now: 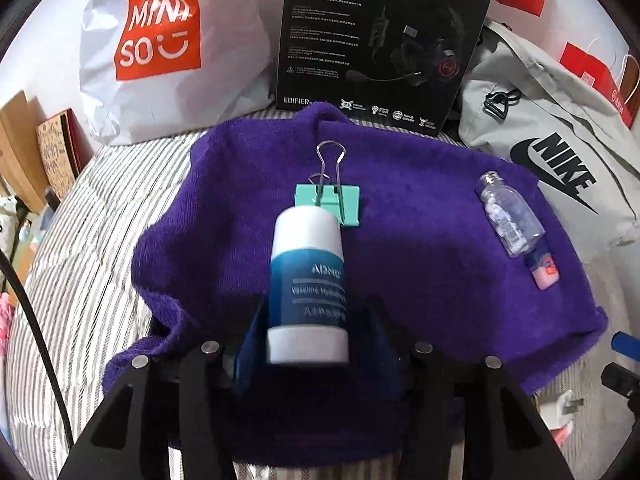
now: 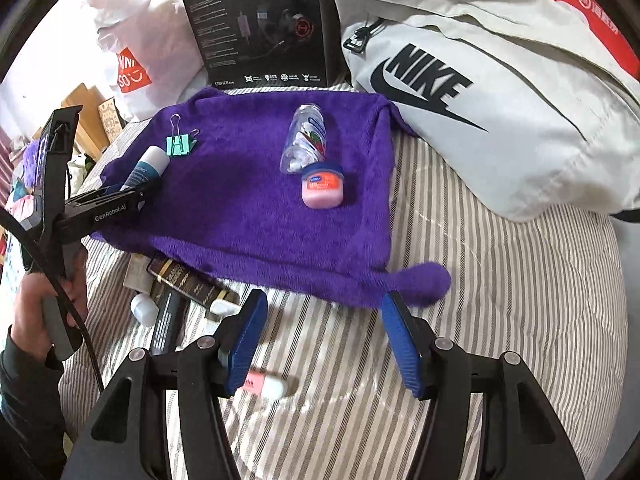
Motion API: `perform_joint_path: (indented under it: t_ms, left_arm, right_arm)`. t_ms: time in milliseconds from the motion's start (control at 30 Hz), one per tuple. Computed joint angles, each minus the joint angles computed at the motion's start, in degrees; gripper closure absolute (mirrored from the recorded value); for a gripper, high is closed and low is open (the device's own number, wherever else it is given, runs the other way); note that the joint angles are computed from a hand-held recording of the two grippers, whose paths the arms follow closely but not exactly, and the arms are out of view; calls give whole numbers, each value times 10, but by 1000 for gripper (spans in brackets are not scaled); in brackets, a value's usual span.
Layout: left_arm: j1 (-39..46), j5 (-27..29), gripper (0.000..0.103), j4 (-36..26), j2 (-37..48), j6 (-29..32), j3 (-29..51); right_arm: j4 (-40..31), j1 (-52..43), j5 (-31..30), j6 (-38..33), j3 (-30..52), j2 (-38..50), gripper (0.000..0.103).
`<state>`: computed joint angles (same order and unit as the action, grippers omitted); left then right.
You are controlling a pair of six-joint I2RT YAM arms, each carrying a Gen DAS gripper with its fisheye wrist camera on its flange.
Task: Organize rigid objects
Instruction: 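Lower the ADMD stick onto the towel beside the clip and open the left gripper, then grasp the white cream jar with the left gripper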
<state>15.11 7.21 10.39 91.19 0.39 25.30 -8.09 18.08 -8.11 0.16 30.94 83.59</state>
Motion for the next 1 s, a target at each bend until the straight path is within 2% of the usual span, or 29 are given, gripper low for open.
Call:
perform_joint_path:
  t_ms: [133,333,467,733,833,1000]
  left_arm:
    - [-2,-12,54,-31,-49,-6,-20]
    - [52,70,54,-150,-233,-8,-72]
    - [37,75,54,-214,-316,-16,-99]
    - [-43,51,54,-182,-268,-56,-119]
    - [-84,17,54,-166,-237,-77,-115]
    - [-89,8,54,-139,-198,-69,-113]
  right_arm:
    - [-8,-8,1,0,-24,-34,44]
    - [-33,-36,-18,3,-64,-95,43]
    - [-50,-45,-24,7,-85,-135,43]
    - [-103,-34,-20,12,-111,-225,42]
    - [-121,-32,-19,14,-120,-257,37]
    - [-126,-19,-12,20,-130,-268,37]
